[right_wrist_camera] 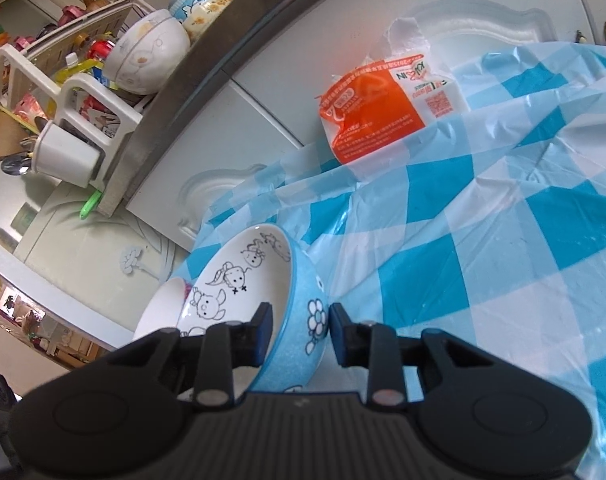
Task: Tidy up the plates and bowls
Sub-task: 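Close the right tool on the rim of the blue cartoon bowl, then lift the blue bowl with the right tool and lower it into the red bowl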
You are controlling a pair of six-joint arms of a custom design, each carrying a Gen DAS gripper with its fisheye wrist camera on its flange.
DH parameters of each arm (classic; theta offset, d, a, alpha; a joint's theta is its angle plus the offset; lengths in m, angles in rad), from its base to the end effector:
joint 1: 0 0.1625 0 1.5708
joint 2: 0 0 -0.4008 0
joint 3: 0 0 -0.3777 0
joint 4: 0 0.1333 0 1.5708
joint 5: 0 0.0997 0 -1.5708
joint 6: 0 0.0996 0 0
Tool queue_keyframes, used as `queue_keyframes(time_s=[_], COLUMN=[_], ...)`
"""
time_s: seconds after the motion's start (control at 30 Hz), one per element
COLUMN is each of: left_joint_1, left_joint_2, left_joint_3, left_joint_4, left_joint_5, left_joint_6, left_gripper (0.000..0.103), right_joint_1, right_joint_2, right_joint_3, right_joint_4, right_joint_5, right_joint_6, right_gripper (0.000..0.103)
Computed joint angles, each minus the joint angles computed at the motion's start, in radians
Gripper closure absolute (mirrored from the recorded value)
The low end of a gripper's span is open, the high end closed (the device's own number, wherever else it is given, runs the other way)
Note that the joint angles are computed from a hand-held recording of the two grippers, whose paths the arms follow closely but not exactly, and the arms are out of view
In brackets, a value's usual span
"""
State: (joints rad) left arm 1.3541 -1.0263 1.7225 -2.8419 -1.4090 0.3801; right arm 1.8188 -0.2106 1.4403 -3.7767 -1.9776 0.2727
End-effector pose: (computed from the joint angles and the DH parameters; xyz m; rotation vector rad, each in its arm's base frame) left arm 0.0094 -0.6518 0.2348 0.7658 2.7201 -0.8137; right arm 0.2506 -0.6070 -0.0783 -0.3202 -2.6239 1.4876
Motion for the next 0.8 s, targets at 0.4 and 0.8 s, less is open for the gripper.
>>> queue_keyframes(time_s=[0.4,0.8], left_joint_1=[0.04,0.119], left_joint_2=[-0.152,-0.311], left_joint_3=[0.087,0.163], left_joint_4=[0.042,-0.006], left_joint_5=[-0.121,-0.179], left_joint_6=[-0.047,-0.043], left_gripper=[0.067,0.067], right_joint_1=[0.083,0.207], right_joint_2=[0.007,0.102], right_joint_3=[0.048,-0.068], right_joint_4=[-0.083,-0.027], right_joint_5=[-0.039,-0.068], right_joint_6=[0.039,0.059], right_gripper=[0.073,0.07])
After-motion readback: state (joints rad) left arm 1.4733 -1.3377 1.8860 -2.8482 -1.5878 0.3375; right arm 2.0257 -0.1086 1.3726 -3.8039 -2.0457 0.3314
